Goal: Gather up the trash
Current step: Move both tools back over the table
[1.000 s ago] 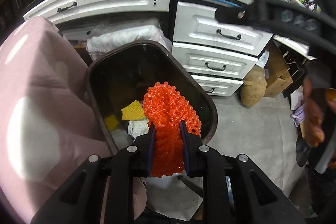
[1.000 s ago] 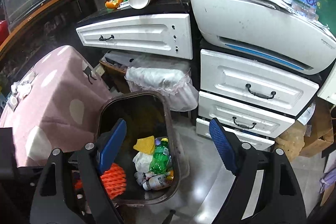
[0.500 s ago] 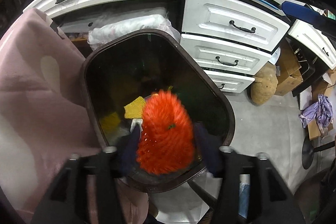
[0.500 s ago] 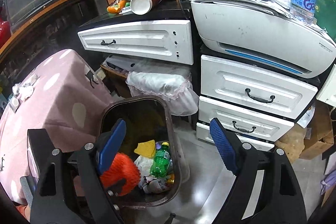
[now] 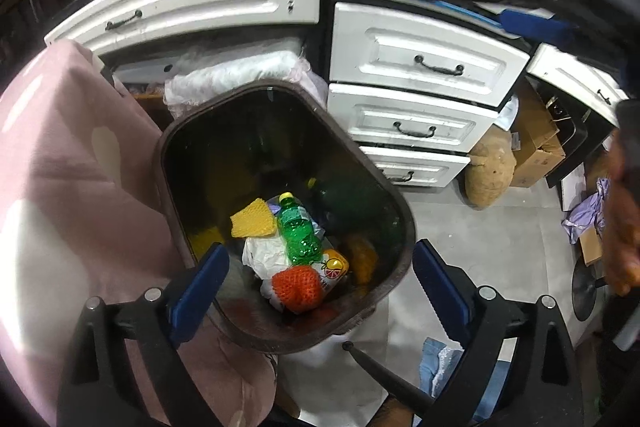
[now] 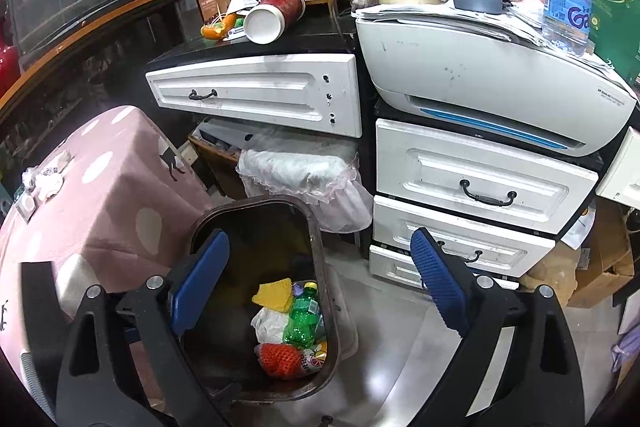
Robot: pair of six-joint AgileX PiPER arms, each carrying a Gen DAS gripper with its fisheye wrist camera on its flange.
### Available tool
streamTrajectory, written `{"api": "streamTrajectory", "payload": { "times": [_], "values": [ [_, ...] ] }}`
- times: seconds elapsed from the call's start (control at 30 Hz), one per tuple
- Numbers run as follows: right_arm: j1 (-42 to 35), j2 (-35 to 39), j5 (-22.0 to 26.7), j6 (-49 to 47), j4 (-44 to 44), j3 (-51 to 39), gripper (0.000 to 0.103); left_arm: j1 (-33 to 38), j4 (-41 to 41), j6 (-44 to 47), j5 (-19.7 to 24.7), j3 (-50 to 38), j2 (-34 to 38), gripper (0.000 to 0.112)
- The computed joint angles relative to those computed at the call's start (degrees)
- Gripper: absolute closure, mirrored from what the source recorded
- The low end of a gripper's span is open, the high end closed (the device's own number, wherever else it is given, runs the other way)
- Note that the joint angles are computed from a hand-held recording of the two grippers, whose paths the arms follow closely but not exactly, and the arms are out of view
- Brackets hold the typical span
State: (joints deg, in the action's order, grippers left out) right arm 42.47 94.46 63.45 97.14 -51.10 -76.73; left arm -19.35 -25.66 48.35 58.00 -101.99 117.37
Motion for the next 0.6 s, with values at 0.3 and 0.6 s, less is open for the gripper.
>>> {"api": "streamTrajectory", "payload": {
  "times": [0.3, 0.6],
  "values": [
    [-0.32, 0.73, -0.95, -0.8, 0.46, -1.04, 0.009, 4.74, -7.04, 7.3, 2.05, 5.19, -8.51, 0.015],
    [0.31, 5.54, -1.34, -7.83, 2.89, -8.87, 0.009, 12.78, -11.91, 11.61, 5.56, 3.66, -11.89, 0.015]
  ]
}}
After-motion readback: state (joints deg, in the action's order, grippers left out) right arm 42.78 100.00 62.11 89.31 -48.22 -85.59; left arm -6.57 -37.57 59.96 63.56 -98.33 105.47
